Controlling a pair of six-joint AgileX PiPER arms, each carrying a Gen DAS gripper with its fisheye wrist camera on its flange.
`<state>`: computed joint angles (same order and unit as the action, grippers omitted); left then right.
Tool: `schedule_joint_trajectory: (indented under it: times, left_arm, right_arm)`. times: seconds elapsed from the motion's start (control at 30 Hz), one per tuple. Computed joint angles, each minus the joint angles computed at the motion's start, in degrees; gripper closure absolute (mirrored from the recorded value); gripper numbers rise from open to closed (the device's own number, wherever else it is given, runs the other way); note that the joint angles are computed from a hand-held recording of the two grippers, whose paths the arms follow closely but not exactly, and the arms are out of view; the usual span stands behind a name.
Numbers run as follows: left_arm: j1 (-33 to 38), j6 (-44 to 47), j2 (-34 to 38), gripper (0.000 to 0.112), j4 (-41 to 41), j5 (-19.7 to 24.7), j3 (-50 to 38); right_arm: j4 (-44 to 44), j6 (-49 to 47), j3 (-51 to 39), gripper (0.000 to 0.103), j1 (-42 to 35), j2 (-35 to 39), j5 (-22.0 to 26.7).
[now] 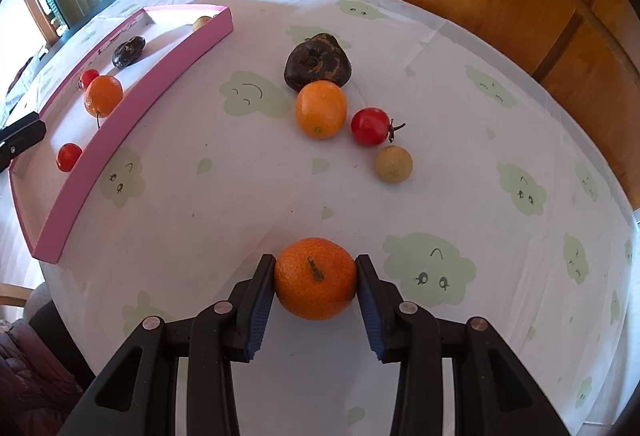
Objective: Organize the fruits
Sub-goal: 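Carry the orange into the pink tray and open the right tool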
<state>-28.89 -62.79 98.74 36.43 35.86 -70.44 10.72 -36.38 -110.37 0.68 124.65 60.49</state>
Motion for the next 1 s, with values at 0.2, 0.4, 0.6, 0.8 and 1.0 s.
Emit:
schedule_joint_trajectory:
  times: [0.2, 0.4, 0.6, 0.8, 1.0]
  left_arm:
    - [0.53, -0.93, -0.51, 0.062, 0.56, -0.19, 0.69]
    - [2.51, -3.33, -2.74, 0.062, 2.51, -0.02, 3.31]
    - [4.63, -6.39, -5.09, 0.062, 5.14, -0.21, 6.99]
    - [5.83, -8.11, -6.33, 0.062, 5.44, -0.72, 9.02]
    - [6.84, -8.56, -7.70, 0.062, 5.70, -1.19, 10.19]
  right_arm:
    - [-0.15, 0.05, 0.04, 0.063, -0.01, -0.02, -0.01]
    - [0.25, -0.49, 0.70, 0.063, 1.06, -0.91, 0.91]
    - [6.22, -1.52, -0.38, 0.063, 4.78, -2.72, 2.91]
    - [12.30, -0.27, -5.68, 0.063, 12.12, -1.45, 4.94]
    - [11.26, 6.35, -19.03, 0.063, 19.84, 6.25, 8.19]
